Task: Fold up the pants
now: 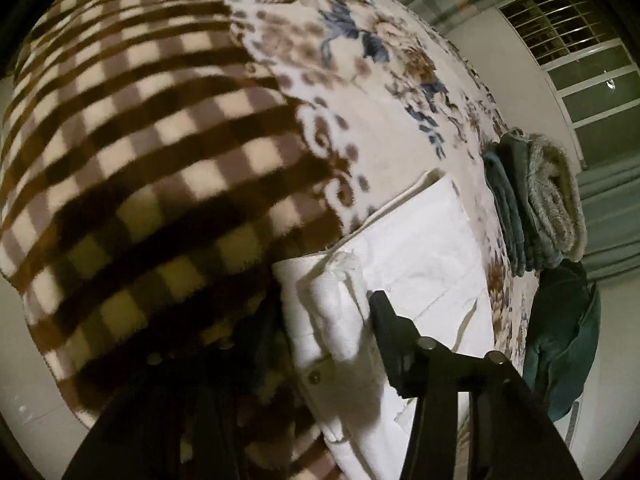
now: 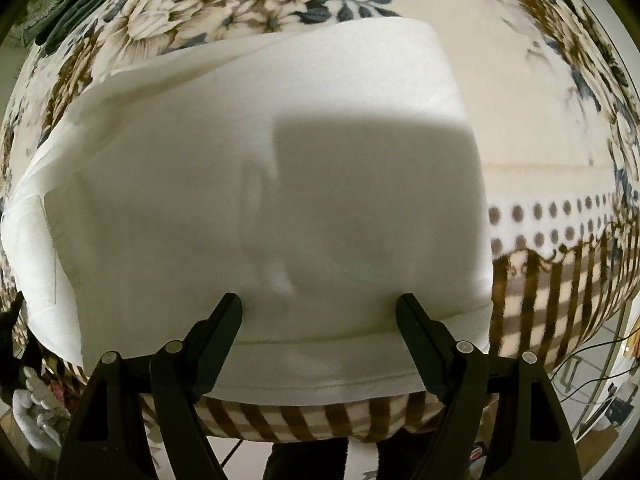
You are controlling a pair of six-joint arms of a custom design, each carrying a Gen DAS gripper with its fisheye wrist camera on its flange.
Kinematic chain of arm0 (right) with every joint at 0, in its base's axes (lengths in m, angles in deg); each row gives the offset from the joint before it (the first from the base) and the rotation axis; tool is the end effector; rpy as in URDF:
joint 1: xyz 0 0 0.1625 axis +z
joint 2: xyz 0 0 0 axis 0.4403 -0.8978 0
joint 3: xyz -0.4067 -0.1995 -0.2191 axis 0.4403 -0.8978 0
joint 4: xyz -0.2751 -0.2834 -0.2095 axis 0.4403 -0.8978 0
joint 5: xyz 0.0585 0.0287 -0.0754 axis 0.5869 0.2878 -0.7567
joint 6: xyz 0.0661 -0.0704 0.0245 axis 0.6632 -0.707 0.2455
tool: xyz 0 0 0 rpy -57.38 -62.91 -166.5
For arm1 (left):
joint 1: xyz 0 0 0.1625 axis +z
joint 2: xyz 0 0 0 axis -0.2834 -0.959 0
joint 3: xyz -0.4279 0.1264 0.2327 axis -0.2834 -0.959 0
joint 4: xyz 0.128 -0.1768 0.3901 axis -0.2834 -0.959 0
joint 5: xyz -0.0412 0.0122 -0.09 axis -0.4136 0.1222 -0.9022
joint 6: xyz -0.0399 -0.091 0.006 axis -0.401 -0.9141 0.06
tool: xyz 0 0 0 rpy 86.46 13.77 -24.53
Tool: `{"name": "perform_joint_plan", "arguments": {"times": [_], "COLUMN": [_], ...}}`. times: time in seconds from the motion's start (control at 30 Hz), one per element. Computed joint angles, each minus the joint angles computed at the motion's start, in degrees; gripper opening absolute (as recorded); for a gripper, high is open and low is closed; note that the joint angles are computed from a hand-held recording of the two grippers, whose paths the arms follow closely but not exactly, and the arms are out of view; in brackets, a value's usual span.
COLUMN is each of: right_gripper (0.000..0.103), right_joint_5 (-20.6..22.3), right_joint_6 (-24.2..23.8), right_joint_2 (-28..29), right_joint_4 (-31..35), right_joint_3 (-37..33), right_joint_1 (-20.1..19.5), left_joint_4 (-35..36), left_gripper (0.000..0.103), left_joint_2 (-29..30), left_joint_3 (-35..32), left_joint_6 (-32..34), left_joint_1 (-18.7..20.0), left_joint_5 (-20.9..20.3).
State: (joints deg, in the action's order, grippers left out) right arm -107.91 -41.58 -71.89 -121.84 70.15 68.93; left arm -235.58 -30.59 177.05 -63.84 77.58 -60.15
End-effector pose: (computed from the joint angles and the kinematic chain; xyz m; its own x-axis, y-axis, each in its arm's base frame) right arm 0.1409 -0.8070 0.2385 -0.6817 0.4147 0.6028 0.3391 0.9091 -0.2419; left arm -0.1915 -0.7495 0.3304 -0.8457 -0.5335 -0.0107 -0.3766 0.6109 -0.6964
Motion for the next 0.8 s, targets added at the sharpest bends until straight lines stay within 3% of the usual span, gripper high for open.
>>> {"name": "perform_joint_plan", "arguments": {"times": [0.13, 0.2, 0.27, 0.5, 0.63, 0.8], "right_gripper": [0.081, 0.081, 0.081, 0.081, 0.081, 0.097], "right_joint_5": [0.31, 0.55, 1.19, 3.75, 2.85, 8.58], "right_joint_6": [-0.57, -0.82, -0.66, -2.76, -6.59, -10.33], "right_joint_2": [-0.77, -1.40, -2.11, -4.46, -6.75, -12.03], "right_joint_4": [-0.24, -0.34, -0.99, -3.66, -7.14, -12.25], "right_joint_3": [0.55, 1.00, 1.75, 3.92, 6.55, 11.37], "right_joint_1": [-0.38, -0.49, -0.44, -0.95, -0.76, -2.32], "left_joint_4": [-1.61, -1.60, -1.53, -5.65, -7.30, -5.74], "left_gripper": [0.046, 0.024, 0.019, 0.017, 0.016, 0.016], "left_joint_2": [0.90, 1.45, 1.84, 2.73, 5.11, 8.80], "left_joint_3": [-0.59, -1.35, -1.99, -4.00, -7.32, -12.09], "left_joint_6": [-0.29, 0.87, 3.61, 15.81, 24.81, 30.99], "left_joint_1": [0.24, -0.46, -1.93, -8.37, -13.19, -18.62], "left_joint_5": [0.41, 2.74, 6.05, 12.07, 14.17, 11.93]}}
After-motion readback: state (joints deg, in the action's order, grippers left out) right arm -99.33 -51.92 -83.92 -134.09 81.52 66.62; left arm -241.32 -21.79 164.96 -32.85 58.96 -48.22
